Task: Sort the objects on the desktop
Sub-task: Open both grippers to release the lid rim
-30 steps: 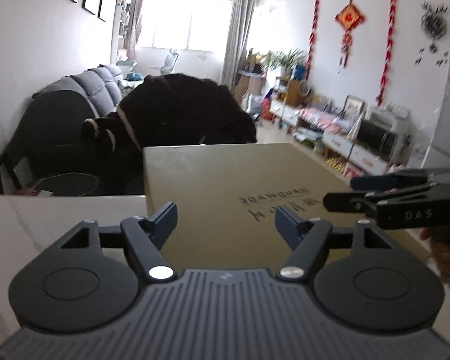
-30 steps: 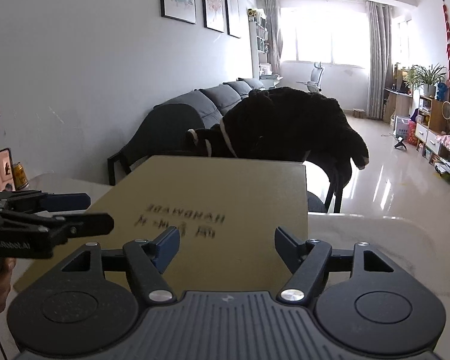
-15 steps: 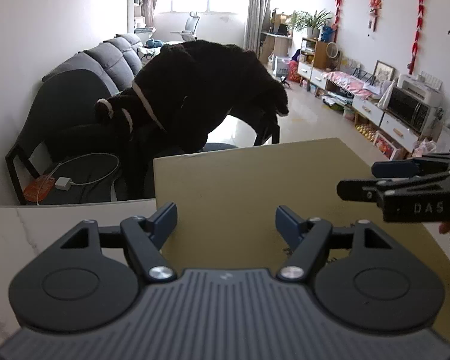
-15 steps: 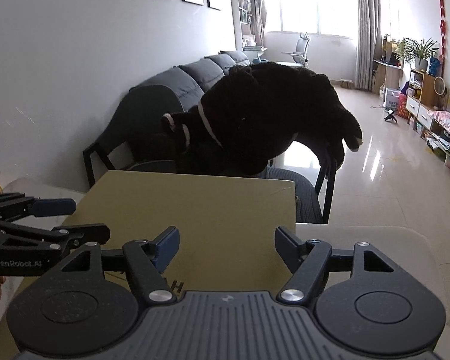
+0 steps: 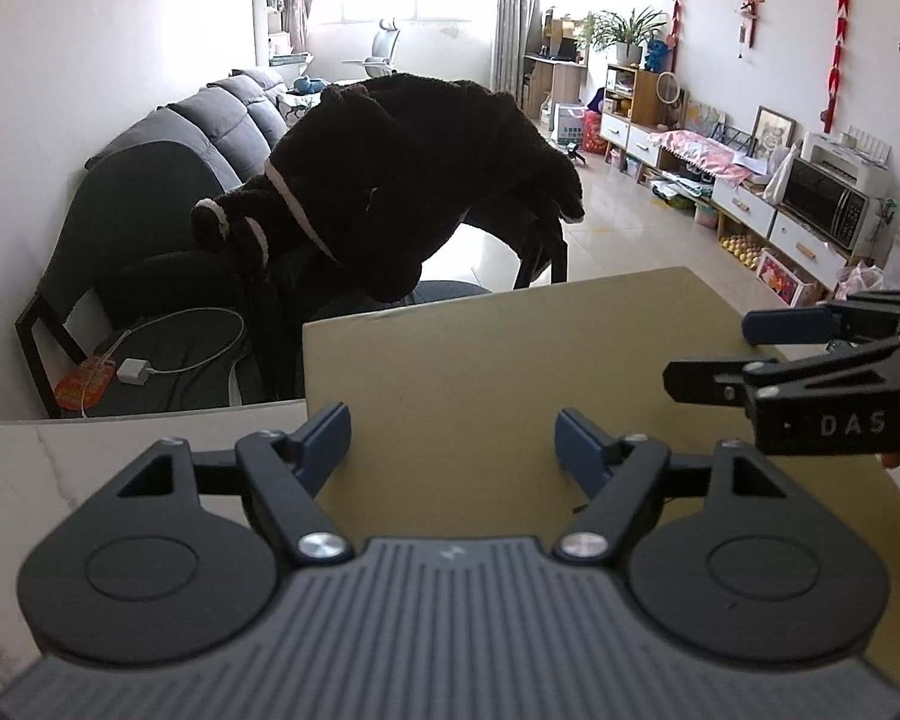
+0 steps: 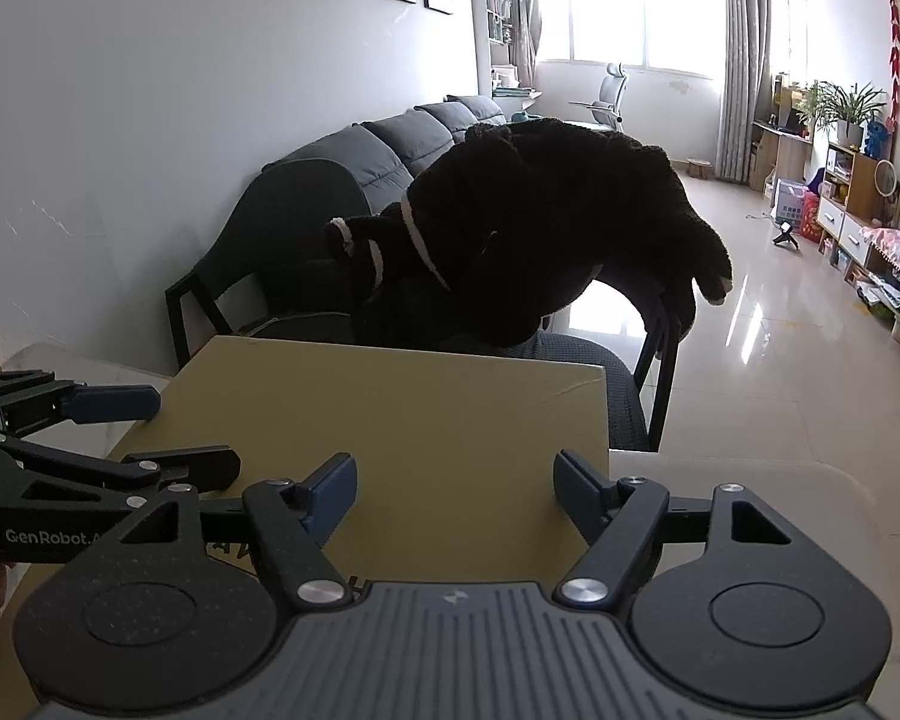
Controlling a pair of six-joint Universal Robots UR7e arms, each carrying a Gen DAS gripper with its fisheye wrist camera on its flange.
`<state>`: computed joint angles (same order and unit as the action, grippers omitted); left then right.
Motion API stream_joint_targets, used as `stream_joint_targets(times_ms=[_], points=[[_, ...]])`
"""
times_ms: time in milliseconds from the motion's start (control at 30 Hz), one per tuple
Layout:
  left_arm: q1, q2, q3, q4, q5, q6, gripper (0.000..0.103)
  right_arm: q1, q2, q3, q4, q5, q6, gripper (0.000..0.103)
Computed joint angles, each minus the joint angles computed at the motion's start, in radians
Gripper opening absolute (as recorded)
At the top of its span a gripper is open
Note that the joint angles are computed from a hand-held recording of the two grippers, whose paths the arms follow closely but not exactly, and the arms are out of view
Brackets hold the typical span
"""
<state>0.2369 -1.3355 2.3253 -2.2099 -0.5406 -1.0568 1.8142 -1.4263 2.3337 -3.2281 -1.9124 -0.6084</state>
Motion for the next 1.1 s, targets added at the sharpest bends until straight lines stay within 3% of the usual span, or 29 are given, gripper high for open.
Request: stream_joint_targets(times_ms=[167, 300, 533, 767, 1100], points=[[-0.026, -0.012, -0.023, 0.099, -0.013, -0.071, 0.077, 0.023, 0.002, 0.004, 0.004, -0.038, 0.001, 0.077], [-0.085, -0.021, -0.042, 0.257, 0.012, -0.162, 0.090, 0.027, -0.064, 0.030, 0.051, -0.003, 0.041, 0.078], [-0.158, -0.059, -0.061, 0.428, -0.013, -0.312, 0.102, 0.075, -0.160, 0.086, 0.072, -0.048, 0.101, 0.088], [-0.222, -0.089, -0.064, 0.601, -0.044, -0.486, 0.103, 0.142, -0.224, 0.152, 0.034, -0.128, 0.151, 0.101], [-0.299, -0.106, -0.084, 0.809, -0.133, -0.742, 0.103, 0.267, -0.288, 0.220, 0.046, -0.264, 0.227, 0.102]])
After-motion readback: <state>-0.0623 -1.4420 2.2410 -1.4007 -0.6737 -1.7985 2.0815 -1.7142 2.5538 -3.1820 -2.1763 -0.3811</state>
